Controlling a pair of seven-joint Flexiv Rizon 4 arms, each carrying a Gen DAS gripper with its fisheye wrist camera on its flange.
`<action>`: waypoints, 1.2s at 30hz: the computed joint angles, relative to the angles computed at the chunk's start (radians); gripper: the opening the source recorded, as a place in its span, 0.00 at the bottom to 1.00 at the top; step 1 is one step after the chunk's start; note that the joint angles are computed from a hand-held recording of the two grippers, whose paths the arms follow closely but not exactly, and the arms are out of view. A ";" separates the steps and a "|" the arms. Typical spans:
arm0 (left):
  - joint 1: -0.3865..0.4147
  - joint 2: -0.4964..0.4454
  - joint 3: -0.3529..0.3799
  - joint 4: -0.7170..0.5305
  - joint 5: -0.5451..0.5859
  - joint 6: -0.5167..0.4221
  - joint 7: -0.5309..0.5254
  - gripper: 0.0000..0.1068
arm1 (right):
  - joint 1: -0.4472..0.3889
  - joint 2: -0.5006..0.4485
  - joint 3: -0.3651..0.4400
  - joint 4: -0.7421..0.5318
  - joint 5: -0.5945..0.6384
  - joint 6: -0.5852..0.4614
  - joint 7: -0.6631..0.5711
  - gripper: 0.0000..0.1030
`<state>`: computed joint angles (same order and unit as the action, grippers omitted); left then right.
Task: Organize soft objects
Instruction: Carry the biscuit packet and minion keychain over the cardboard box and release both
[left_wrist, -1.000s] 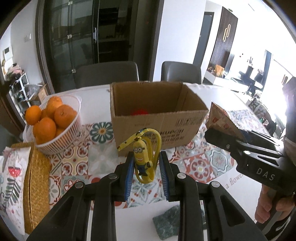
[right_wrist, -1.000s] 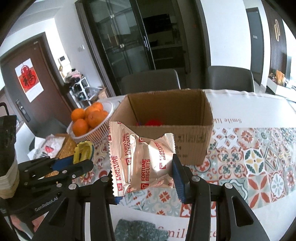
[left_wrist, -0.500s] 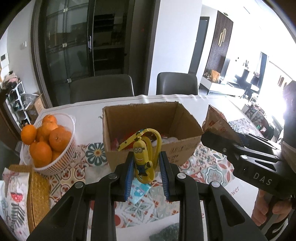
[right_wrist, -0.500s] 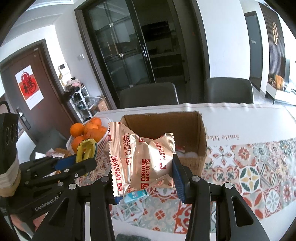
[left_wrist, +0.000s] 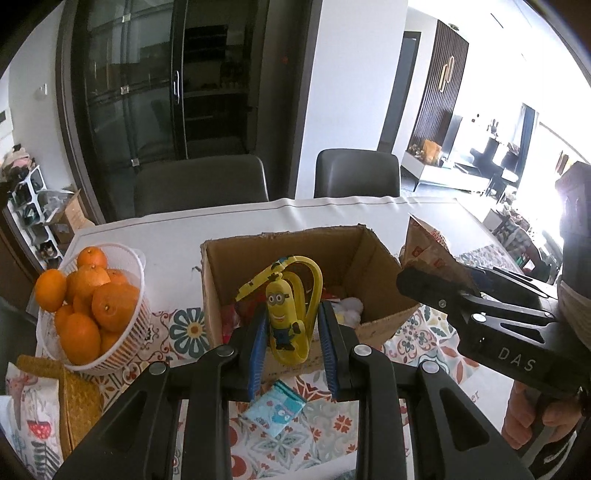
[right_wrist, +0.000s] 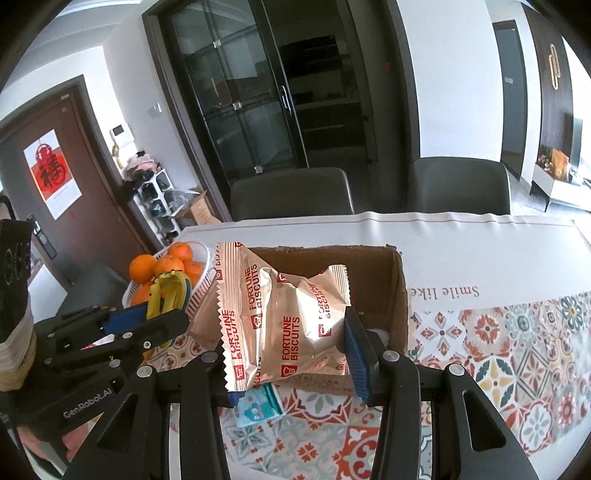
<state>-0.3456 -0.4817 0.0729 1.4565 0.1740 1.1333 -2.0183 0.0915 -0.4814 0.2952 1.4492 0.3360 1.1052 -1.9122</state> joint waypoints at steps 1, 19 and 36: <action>0.004 -0.006 -0.004 -0.012 -0.005 -0.010 0.007 0.26 | 0.004 -0.006 -0.005 -0.011 -0.007 -0.009 0.005 0.44; 0.060 -0.152 -0.033 -0.219 -0.112 -0.219 0.122 0.26 | 0.050 -0.173 -0.059 -0.242 -0.124 -0.254 0.130 0.44; 0.043 -0.211 0.005 -0.287 -0.074 -0.283 0.113 0.48 | 0.098 -0.241 -0.121 -0.283 -0.235 -0.241 0.206 0.70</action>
